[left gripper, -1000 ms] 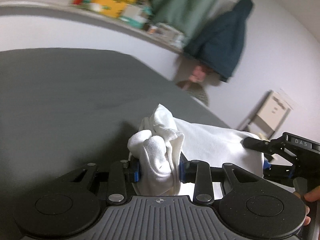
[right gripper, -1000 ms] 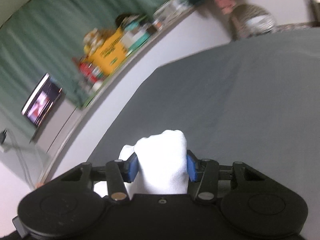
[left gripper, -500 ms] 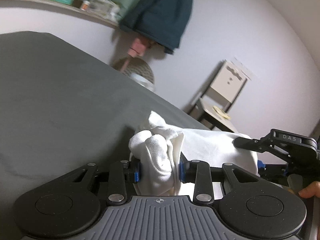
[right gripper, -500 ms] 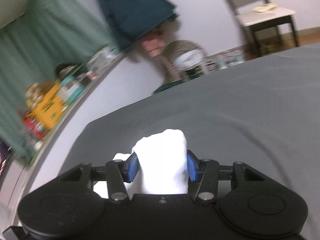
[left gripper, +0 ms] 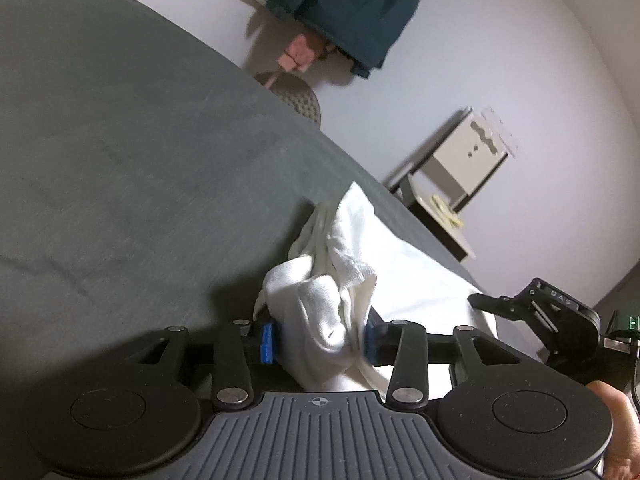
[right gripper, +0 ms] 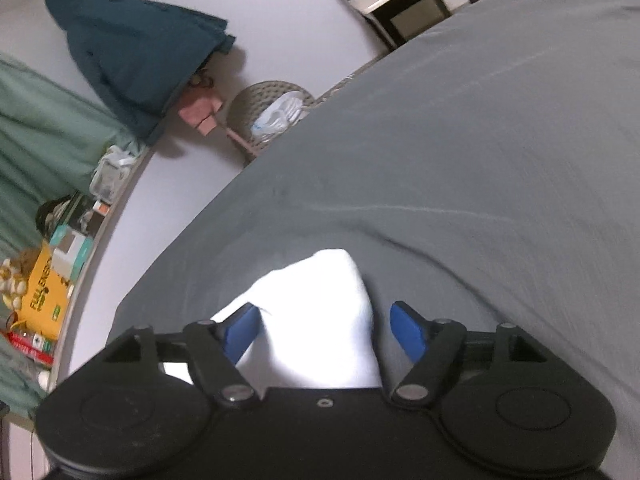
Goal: Fold clothes
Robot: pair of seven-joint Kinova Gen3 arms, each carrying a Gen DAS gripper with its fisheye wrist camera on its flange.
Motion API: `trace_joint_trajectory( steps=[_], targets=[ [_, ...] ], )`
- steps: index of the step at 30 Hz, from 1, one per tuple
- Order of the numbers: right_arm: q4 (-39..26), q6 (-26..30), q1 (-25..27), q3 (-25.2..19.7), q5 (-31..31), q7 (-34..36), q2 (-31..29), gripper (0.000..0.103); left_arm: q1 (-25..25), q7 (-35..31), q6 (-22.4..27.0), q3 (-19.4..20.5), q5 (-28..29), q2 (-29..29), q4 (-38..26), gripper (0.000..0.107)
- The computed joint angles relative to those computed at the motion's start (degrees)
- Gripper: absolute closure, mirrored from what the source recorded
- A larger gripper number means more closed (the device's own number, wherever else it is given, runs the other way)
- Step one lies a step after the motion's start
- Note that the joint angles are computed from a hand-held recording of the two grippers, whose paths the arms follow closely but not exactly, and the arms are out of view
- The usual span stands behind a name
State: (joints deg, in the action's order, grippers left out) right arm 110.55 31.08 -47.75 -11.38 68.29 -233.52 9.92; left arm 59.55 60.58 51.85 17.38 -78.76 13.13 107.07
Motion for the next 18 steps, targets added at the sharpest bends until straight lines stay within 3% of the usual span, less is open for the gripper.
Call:
trace_joint_trajectory(
  steps=[2, 4, 6, 7, 10, 13, 15, 18],
  targets=[
    [0.29, 3.76, -3.92, 2.10, -0.69, 0.25, -0.99, 0.030, -1.90, -3.03, -0.25, 2.18, 2.57, -1.41, -0.05, 0.058],
    [-0.31, 8.42, -9.23, 5.04, -1.81, 2.92, -1.75, 0.030, -2.43, -7.69, 3.23, 4.19, 6.10, -1.05, -2.63, 0.050],
    [-1.32, 13.08, -14.54, 7.28, -1.23, 5.48, -1.97, 0.029, 1.29, -12.35, 7.89, 2.24, 8.76, -0.34, -5.55, 0.020],
    [-1.99, 15.41, -16.31, 7.27, -0.36, 6.92, -1.81, 0.029, 3.94, -14.42, 10.22, 0.36, 9.05, -0.13, -6.41, 0.015],
    [-5.44, 19.68, -15.37, 1.87, 2.02, 12.62, 0.20, 0.029, 8.72, -15.59, 15.02, -0.99, 4.49, -0.16, -6.14, 0.014],
    [-8.26, 19.66, -10.29, -4.66, 2.90, 17.92, 2.95, 0.028, 6.53, -17.26, 12.74, 2.09, -1.82, -0.98, -4.25, 0.014],
    [-8.60, 18.14, -9.45, -4.29, 1.91, 18.22, 3.88, 0.028, 6.69, -21.49, 10.30, 0.96, -4.54, -0.95, -4.59, 0.014],
    [-5.66, 14.44, -8.81, -2.73, 3.59, 12.60, 3.44, 0.027, 3.87, -28.48, 7.32, 2.52, -7.11, 0.27, -6.13, 0.014]
  ],
)
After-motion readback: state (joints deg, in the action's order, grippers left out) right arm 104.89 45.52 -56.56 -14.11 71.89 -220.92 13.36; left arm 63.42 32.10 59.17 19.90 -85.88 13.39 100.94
